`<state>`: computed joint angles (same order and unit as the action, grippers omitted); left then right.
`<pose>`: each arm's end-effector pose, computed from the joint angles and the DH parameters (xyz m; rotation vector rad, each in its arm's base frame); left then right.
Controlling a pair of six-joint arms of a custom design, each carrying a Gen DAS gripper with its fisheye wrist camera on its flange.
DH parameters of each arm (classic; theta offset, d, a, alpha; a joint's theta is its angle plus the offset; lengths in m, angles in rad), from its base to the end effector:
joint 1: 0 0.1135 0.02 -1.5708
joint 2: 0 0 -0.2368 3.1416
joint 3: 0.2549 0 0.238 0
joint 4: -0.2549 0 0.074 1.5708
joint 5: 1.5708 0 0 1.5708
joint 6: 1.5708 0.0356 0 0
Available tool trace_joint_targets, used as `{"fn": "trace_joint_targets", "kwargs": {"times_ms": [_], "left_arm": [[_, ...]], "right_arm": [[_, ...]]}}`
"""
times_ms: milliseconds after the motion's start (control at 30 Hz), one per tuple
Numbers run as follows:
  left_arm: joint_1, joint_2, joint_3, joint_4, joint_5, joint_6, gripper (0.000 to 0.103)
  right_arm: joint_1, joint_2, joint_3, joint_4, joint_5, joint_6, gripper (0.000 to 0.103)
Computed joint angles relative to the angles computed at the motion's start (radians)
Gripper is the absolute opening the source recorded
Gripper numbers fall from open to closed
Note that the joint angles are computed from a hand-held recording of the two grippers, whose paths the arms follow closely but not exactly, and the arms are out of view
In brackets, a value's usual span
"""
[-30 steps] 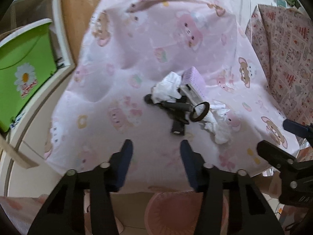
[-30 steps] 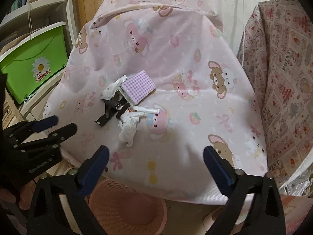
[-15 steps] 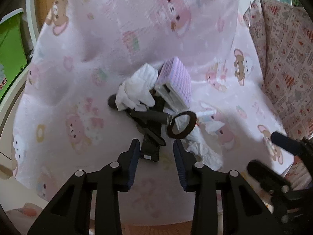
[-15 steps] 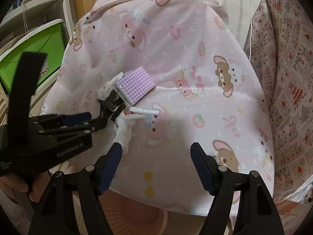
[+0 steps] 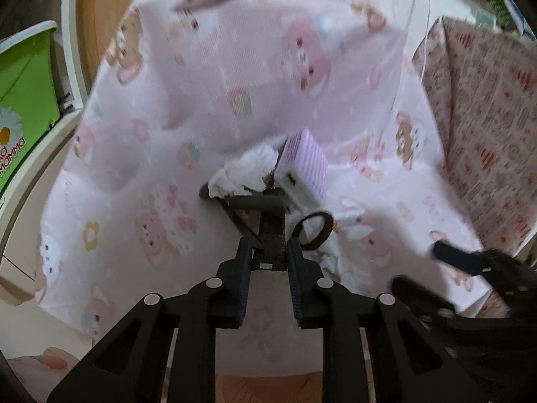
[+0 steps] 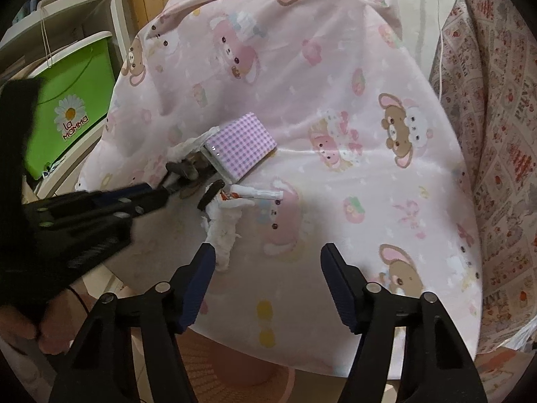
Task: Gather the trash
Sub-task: 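Reach the right tool to the crumpled white tissue and close on it, then lift the tissue with the right tool and carry it over the pink basket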
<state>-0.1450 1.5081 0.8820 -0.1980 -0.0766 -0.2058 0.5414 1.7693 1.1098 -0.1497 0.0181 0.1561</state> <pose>0.2986 -0.0408 0.1831 -0.1086 2.3905 -0.0733 0.3098 0.1855 0.1726 -0.4514 2.3594 0.3082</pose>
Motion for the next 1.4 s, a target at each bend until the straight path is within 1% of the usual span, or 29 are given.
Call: {"fn": "trace_joint_targets", "kwargs": {"times_ms": [100, 133, 167, 233, 300, 367, 433, 467, 500, 567, 700, 767, 867, 933, 1000, 1100, 1167, 1267, 1367, 1400], "left_arm": [[0.016, -0.075, -0.039, 0.006, 0.017, 0.001, 0.02], [0.026, -0.095, -0.047, 0.0, 0.033, 0.005, 0.02], [0.034, -0.106, -0.051, -0.006, 0.048, 0.007, 0.02], [0.046, -0.126, -0.065, -0.009, 0.065, 0.004, 0.02], [0.045, -0.149, -0.081, -0.007, 0.062, 0.0, 0.02], [0.049, -0.184, -0.099, -0.003, 0.069, 0.003, 0.02], [0.049, -0.232, -0.123, 0.0, 0.07, 0.007, 0.02], [0.051, -0.257, -0.135, 0.001, 0.067, 0.009, 0.02], [0.052, -0.274, -0.144, 0.001, 0.062, 0.011, 0.02], [0.062, -0.298, -0.154, -0.005, 0.059, 0.006, 0.02], [0.102, -0.329, -0.166, -0.022, 0.086, -0.005, 0.02], [0.098, -0.352, -0.178, -0.025, 0.055, 0.003, 0.02], [0.075, -0.393, -0.195, -0.029, 0.001, 0.016, 0.02], [0.059, -0.415, -0.204, -0.037, -0.028, 0.023, 0.02], [0.037, -0.423, -0.207, -0.048, -0.065, 0.032, 0.02], [0.005, -0.421, -0.213, -0.059, -0.117, 0.041, 0.02], [-0.003, -0.425, -0.216, -0.066, -0.123, 0.04, 0.02], [-0.01, -0.447, -0.223, -0.08, -0.133, 0.033, 0.02], [-0.021, -0.497, -0.237, -0.105, -0.147, 0.021, 0.02], [-0.025, -0.516, -0.245, -0.11, -0.155, 0.018, 0.02]], "right_arm": [[-0.005, 0.043, 0.043, -0.016, -0.041, 0.026, 0.06], [-0.006, 0.054, 0.054, -0.021, -0.054, 0.033, 0.057], [-0.008, 0.07, 0.068, -0.025, -0.075, 0.042, 0.054], [-0.01, 0.097, 0.089, -0.027, -0.105, 0.057, 0.051], [-0.01, 0.127, 0.116, -0.03, -0.126, 0.076, 0.045], [-0.01, 0.158, 0.147, -0.038, -0.15, 0.094, 0.034], [-0.01, 0.183, 0.17, -0.042, -0.162, 0.108, 0.028], [-0.01, 0.189, 0.172, -0.036, -0.17, 0.113, 0.019], [-0.012, 0.191, 0.174, -0.034, -0.185, 0.115, 0.014], [-0.014, 0.191, 0.182, -0.042, -0.199, 0.121, 0.013], [-0.012, 0.155, 0.153, -0.023, -0.176, 0.136, 0.012], [-0.011, 0.129, 0.142, -0.035, -0.144, 0.131, 0.012], [-0.007, 0.076, 0.117, -0.067, -0.092, 0.08, 0.012], [-0.008, 0.052, 0.114, -0.113, -0.071, 0.045, 0.012], [-0.003, 0.049, 0.132, -0.188, -0.053, 0.011, 0.012], [-0.012, 0.033, 0.116, -0.246, -0.059, -0.008, 0.012], [-0.029, 0.013, 0.084, -0.256, -0.09, -0.019, 0.012], [-0.04, -0.011, 0.049, -0.238, -0.133, -0.025, 0.012], [-0.035, -0.061, -0.007, -0.173, -0.137, -0.015, 0.012], [-0.034, -0.095, -0.044, -0.131, -0.126, -0.007, 0.012]]}}
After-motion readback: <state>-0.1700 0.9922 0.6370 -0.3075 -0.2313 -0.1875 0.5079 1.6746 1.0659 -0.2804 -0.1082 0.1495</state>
